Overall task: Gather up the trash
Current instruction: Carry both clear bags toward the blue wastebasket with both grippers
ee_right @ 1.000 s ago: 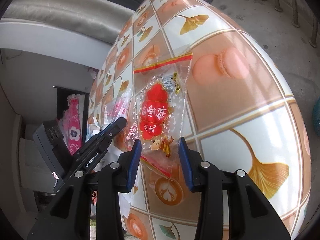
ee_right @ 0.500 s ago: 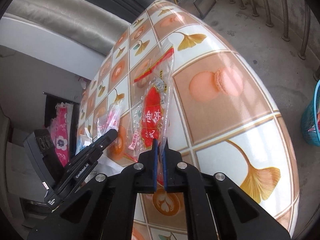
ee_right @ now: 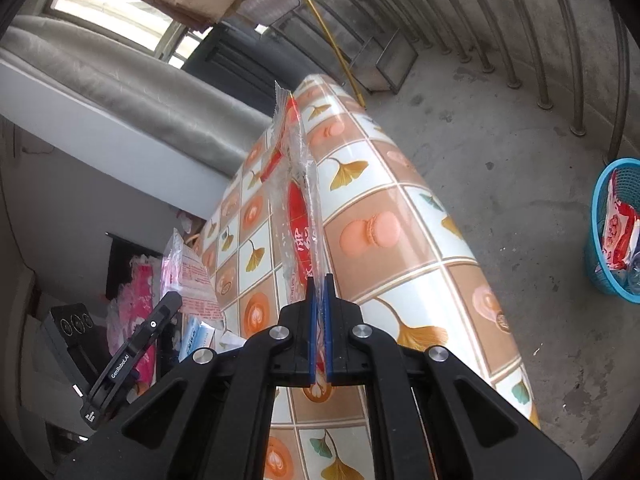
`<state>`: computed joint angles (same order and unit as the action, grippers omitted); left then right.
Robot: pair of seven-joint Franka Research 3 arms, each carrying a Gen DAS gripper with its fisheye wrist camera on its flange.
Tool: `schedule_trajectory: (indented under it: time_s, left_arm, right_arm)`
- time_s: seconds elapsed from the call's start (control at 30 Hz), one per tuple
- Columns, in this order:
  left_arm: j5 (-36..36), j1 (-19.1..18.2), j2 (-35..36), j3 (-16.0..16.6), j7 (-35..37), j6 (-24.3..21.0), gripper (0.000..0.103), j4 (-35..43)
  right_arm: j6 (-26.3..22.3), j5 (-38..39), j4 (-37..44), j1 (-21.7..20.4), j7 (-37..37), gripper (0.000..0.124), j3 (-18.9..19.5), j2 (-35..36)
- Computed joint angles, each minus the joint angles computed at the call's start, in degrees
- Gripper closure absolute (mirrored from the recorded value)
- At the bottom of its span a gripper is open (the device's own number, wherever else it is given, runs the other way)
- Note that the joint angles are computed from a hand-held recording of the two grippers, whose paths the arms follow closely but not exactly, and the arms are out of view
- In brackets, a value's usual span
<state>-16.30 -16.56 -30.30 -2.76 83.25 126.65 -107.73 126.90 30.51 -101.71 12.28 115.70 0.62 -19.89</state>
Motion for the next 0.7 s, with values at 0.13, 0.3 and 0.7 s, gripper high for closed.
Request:
schedule_trajectory:
  time_s: [0.13, 0.3, 0.7]
  left_arm:
    - [-3.0, -2.9, 2.5, -0.9, 1.7, 1.4, 0.1, 3.3]
    - [-8.8, -6.6, 8.3, -2.0, 5.5, 1.3, 0.1, 9.1]
    - [-18.9, -7.6, 36.4, -12.1, 8.3, -10.1, 0.1, 36.5]
  right_arm:
    - [1.6, -2.6, -4.0, -2.6, 2.1, 0.121, -0.5, -5.4]
    - [2.4, -6.7, -10.6, -7.5, 6.0, 0.121, -1.6, -13.2]
    - [0.9, -11.7, -27.1, -19.9, 14.2, 0.121, -5.8, -26.2]
